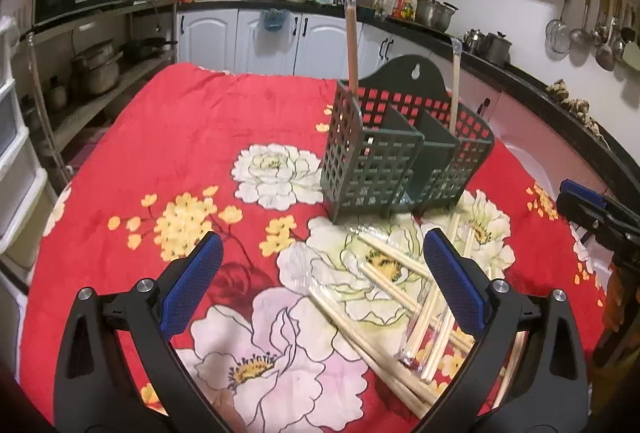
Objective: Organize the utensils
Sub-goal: 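Withdraw both open tools from the basket back toward the chopstick pile, then close the left tool on a wooden chopstick while the right tool grasps another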
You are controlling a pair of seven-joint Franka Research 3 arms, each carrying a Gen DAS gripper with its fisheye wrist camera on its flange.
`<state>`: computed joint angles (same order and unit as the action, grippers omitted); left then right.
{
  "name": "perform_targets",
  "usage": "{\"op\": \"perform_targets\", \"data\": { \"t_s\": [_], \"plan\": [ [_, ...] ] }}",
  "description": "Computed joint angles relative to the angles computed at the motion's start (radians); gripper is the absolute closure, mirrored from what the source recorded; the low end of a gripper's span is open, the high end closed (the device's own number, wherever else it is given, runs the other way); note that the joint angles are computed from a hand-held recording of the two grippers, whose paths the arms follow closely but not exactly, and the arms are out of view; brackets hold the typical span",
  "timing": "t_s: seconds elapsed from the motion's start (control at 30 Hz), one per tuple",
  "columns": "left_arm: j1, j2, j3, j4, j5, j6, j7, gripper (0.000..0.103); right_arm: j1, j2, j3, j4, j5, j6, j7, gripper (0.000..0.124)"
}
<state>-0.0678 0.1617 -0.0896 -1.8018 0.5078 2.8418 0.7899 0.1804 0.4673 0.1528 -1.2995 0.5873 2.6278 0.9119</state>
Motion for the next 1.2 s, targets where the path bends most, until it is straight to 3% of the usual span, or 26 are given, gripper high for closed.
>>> {"op": "perform_targets", "data": {
  "t_s": [0.27,0.57,0.7,0.83,0.93,1.1,1.2],
  "plan": [
    [0.01,0.009,-0.021,-0.017,-0.08,-0.009,0.058,0.011,0.009,-0.002,-0.016,-0.034,-0.035,-0.011,0.029,0.052],
    [0.054,0.029,-0.077,-0.046,-0.338,-0.002,0.229,0.012,0.015,0.016,-0.032,-0.043,-0.08,-0.037,0.074,0.052],
    [0.083,0.046,-0.106,-0.037,-0.486,-0.012,0.319,0.039,0.02,0.032,-0.04,-0.025,-0.107,-0.054,0.1,0.052],
    [0.141,0.073,-0.169,-0.014,-0.724,-0.033,0.468,0.053,0.022,0.06,-0.046,0.015,-0.136,-0.096,0.122,0.052],
    [0.14,0.089,-0.165,0.005,-0.785,-0.048,0.499,0.056,0.022,0.086,-0.049,0.054,-0.152,-0.142,0.149,0.058],
    [0.123,0.108,-0.135,0.021,-0.775,-0.056,0.478,0.078,0.028,0.159,-0.063,0.163,-0.185,-0.256,0.242,0.068],
    [0.137,0.104,-0.144,0.01,-0.8,-0.047,0.494,0.085,0.009,0.219,-0.051,0.259,-0.17,-0.349,0.295,0.076]
  ]
}}
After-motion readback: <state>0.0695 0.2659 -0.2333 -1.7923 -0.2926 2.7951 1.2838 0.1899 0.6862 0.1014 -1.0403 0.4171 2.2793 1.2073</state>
